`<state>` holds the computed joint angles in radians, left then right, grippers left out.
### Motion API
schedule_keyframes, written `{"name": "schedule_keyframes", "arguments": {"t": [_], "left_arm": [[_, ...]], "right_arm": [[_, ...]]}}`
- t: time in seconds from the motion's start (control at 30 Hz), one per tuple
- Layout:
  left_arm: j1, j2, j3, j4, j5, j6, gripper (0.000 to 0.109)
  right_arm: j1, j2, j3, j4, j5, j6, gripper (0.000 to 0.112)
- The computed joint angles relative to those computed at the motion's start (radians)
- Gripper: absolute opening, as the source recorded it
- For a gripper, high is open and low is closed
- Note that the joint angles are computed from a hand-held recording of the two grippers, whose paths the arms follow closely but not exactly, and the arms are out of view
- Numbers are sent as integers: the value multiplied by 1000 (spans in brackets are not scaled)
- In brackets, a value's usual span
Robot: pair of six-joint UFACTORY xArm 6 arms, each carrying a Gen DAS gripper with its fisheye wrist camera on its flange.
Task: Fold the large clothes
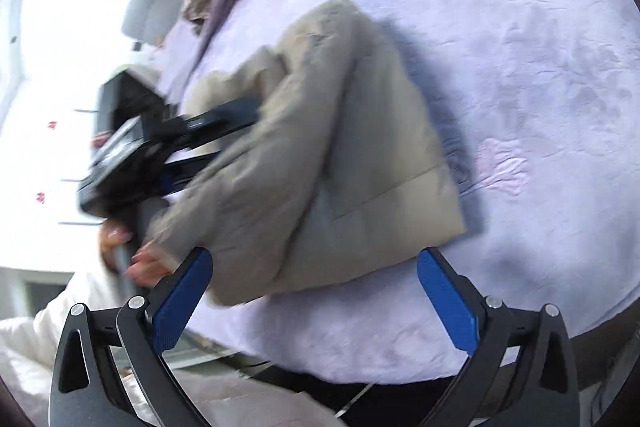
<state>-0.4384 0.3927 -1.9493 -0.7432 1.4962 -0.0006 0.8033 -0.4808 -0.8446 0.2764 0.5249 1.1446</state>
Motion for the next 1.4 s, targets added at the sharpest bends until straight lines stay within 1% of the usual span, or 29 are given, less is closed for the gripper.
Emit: {"name": "schedule_keyframes", "arguments": {"t": [0.1,0.13,0.17,0.2,0.23,0.27,0.3,0.33,0.37,0.4,0.47,0.5,0.53,0.6,0.63,0.73,0.8,0.87,0.93,1.0,1.07,1.1,1.17,1.2,1.23,1.27,1.3,1.37,1.4], "left_arm": [[-6,50,-93,63,26,-7,78],[-9,50,-107,90,36,-4,78],[-2,53,-138,114,52,2,78],[-6,33,-126,132,44,10,78],[-2,0,-96,138,14,31,78],[2,-31,-74,149,-19,51,78],[5,-65,-48,179,-66,71,78],[7,-102,-14,228,-125,87,78],[7,-130,16,283,-186,94,78],[10,-155,49,350,-247,91,78],[22,-169,92,460,-324,65,78],[30,-163,110,511,-350,54,78],[40,-147,115,549,-358,37,78],[64,-105,107,517,-359,23,78],[55,-86,106,516,-379,7,78],[-1,-36,90,526,-431,10,78],[-55,13,30,550,-424,7,78],[-105,81,-57,575,-404,-4,78],[-123,112,-99,568,-383,-1,78],[-132,107,-86,577,-387,-3,78],[-128,93,-67,585,-389,1,78],[-121,88,-61,578,-385,3,78],[-107,87,-59,557,-378,4,78],[-102,82,-52,553,-379,4,78],[-99,77,-44,550,-382,5,78],[-97,72,-36,549,-384,7,78],[-98,70,-34,551,-386,7,78],[-103,80,-46,557,-382,3,78],[-99,76,-42,557,-382,6,78]], "right_arm": [[-16,89,-73,180,-49,-228,102],[-15,129,-116,202,-45,-268,102],[-24,165,-150,182,-25,-270,102],[-24,192,-193,120,37,-230,102],[-23,208,-231,25,114,-152,95],[-31,232,-259,-29,162,-110,83],[-35,245,-270,-41,182,-88,37],[-42,246,-266,-51,201,-64,17],[-47,238,-255,-76,205,-49,17],[-47,235,-259,-115,232,-44,15],[-34,247,-301,-194,310,-31,14],[-25,244,-306,-222,340,-25,14],[-18,240,-304,-240,360,-15,14],[-23,217,-274,-246,363,-1,14],[-23,206,-258,-254,361,19,14],[-22,178,-222,-289,393,88,14],[-12,160,-205,-306,429,143,14],[-15,118,-145,-305,428,182,14],[-20,99,-94,-283,405,194,14],[-36,81,-43,-202,356,168,14],[-69,64,-43,-130,343,133,16],[-78,57,-66,-144,367,134,23],[-90,20,-99,-229,393,148,36],[-97,5,-111,-267,389,151,53],[-111,-1,-124,-296,367,148,61],[-132,5,-133,-289,333,120,62],[-160,26,-146,-249,296,65,62],[-217,105,-182,-151,233,-42,62],[-236,145,-186,-87,181,-91,62]]}}
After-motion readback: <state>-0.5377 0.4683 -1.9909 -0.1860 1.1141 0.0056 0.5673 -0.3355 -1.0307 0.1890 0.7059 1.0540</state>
